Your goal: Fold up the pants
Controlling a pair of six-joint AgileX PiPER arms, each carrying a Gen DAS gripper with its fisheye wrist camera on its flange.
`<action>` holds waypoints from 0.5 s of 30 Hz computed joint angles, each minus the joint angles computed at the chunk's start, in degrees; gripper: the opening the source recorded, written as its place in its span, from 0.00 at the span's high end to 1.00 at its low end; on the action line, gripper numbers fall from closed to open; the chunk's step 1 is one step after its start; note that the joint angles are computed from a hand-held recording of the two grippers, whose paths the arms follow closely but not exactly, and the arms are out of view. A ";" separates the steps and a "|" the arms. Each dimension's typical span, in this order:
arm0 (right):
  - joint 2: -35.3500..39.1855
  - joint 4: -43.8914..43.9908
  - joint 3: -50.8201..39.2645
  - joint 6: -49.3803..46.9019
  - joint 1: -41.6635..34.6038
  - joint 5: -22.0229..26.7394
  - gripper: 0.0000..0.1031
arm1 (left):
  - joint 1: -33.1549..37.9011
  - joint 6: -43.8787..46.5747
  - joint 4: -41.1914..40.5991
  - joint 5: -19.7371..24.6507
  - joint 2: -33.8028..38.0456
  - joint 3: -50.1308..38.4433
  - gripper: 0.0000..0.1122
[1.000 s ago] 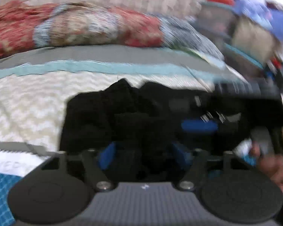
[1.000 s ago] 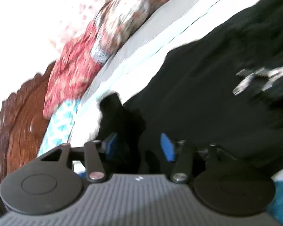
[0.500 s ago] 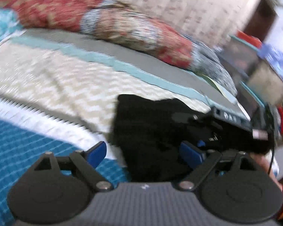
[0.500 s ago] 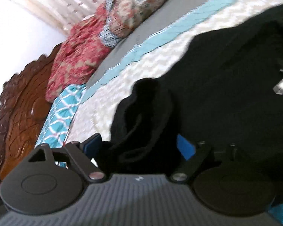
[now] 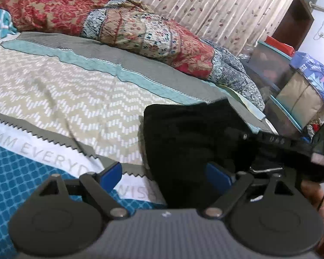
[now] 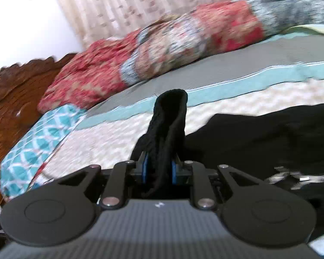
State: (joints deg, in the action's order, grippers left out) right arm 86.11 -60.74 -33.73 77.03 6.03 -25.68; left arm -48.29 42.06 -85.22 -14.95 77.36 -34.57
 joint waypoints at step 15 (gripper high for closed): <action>-6.22 12.70 6.38 -16.74 -5.59 -3.92 0.52 | 0.31 -3.58 9.19 4.26 9.58 -10.10 0.34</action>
State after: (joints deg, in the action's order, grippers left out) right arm 79.88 -48.04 -27.35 60.30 0.44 -29.61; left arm -47.97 38.48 -76.03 -10.69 86.93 -44.67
